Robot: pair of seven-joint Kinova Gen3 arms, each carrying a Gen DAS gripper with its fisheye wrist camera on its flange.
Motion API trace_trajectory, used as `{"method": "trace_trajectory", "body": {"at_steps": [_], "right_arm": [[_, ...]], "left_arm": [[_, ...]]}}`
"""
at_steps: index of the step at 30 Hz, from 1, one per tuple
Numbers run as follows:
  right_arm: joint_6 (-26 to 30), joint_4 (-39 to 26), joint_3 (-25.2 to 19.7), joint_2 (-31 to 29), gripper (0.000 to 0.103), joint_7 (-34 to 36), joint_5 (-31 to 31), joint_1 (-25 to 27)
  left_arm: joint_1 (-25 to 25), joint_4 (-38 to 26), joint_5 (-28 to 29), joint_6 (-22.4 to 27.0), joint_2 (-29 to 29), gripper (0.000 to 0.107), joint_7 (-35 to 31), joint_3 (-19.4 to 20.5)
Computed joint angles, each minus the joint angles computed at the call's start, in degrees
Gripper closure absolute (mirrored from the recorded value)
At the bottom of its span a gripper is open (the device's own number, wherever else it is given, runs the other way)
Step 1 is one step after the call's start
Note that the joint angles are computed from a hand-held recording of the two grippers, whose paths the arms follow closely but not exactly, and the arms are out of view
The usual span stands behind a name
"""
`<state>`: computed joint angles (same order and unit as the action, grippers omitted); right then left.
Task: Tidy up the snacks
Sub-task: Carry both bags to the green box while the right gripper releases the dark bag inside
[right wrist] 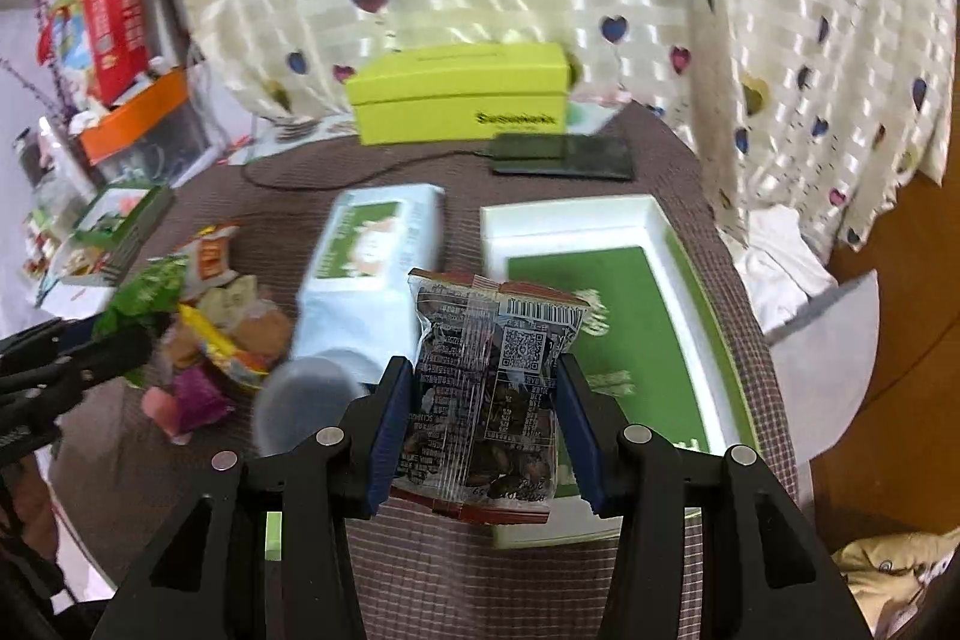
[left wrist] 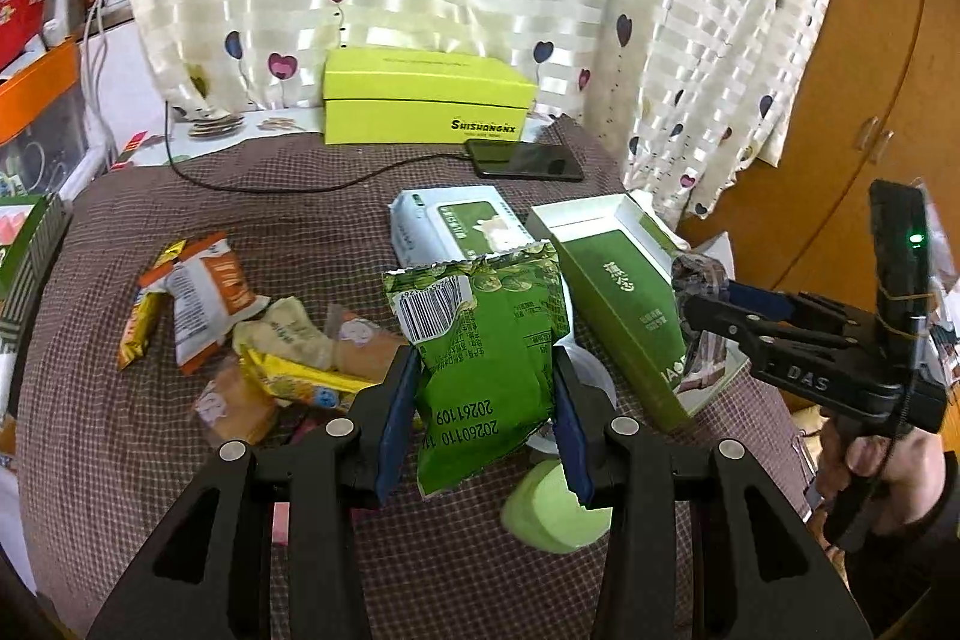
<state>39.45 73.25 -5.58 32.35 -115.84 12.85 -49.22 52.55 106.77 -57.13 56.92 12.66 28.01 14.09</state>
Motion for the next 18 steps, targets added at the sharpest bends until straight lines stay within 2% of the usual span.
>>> {"method": "trace_trajectory", "body": {"at_steps": [8, 13, 18], "right_arm": [[2.53, -0.97, 1.49, 3.25, 0.056, -0.46, 0.38, 1.53], [5.72, -2.93, -0.26, 6.12, 0.057, 2.45, -1.79, 3.42], [4.81, -1.54, -2.49, 5.87, 0.061, 5.43, -5.56, 4.84]], "left_arm": [[-0.60, -1.26, -0.02, -2.48, 1.26, 0.064, -1.77, -0.86], [-0.46, -1.43, 0.07, -3.51, 1.58, 0.064, -2.00, -1.51], [-0.35, -1.49, 0.10, -3.84, 1.61, 0.064, -2.30, -1.82]]}}
